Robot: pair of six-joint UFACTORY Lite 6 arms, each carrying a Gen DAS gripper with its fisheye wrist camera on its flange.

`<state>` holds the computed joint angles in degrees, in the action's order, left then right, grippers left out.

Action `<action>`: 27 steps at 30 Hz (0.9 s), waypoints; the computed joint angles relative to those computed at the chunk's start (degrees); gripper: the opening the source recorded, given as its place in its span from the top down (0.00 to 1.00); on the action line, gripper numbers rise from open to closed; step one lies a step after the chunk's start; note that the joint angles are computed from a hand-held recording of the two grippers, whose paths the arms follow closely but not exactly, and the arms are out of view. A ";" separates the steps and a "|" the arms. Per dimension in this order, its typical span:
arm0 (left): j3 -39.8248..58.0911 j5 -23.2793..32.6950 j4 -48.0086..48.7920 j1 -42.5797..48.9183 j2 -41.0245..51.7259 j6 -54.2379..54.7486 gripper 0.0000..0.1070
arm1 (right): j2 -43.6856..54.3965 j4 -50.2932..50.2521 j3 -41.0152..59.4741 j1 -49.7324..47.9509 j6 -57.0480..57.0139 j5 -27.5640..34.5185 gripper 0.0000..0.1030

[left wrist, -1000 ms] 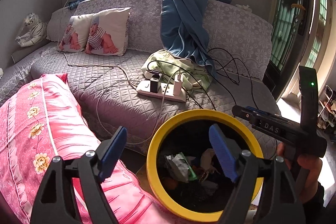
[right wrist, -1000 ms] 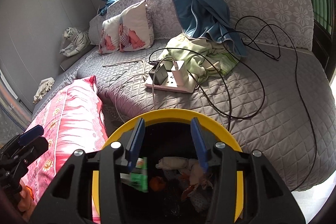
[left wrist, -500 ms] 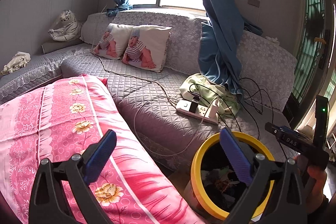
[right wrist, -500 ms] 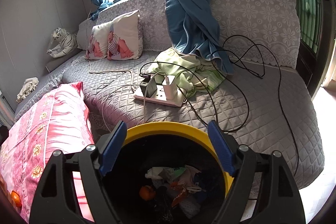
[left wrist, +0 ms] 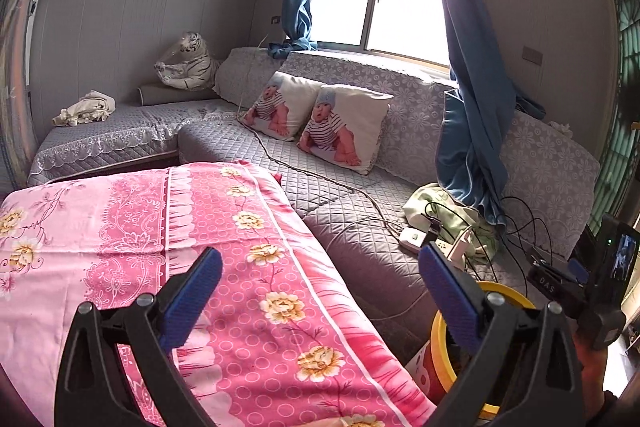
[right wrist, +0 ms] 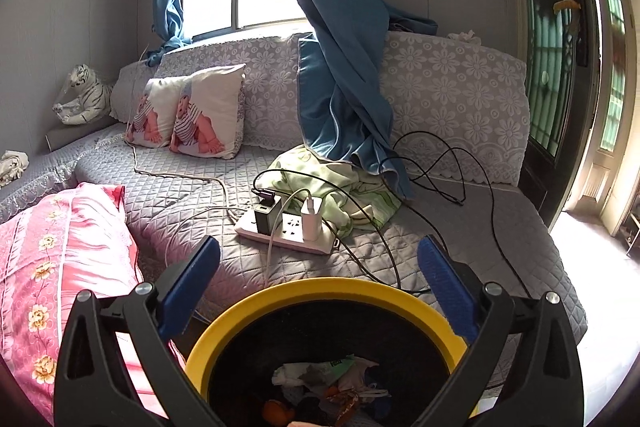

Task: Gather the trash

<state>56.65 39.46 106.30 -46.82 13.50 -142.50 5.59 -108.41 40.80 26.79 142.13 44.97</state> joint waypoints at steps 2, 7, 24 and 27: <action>-3.31 1.60 -1.19 0.00 -3.32 0.73 0.11 | 0.66 2.53 2.15 2.64 -2.42 0.75 0.08; -11.25 5.01 -4.34 -0.43 -12.41 2.94 0.11 | 2.12 7.41 7.77 10.38 -7.04 0.69 0.08; -30.25 17.70 -17.96 -2.41 -40.67 16.63 0.11 | 18.07 16.31 36.67 34.76 -16.81 5.24 0.08; -32.89 20.54 -20.36 -3.32 -45.14 18.22 0.11 | 20.20 17.79 40.80 37.71 -18.10 6.87 0.08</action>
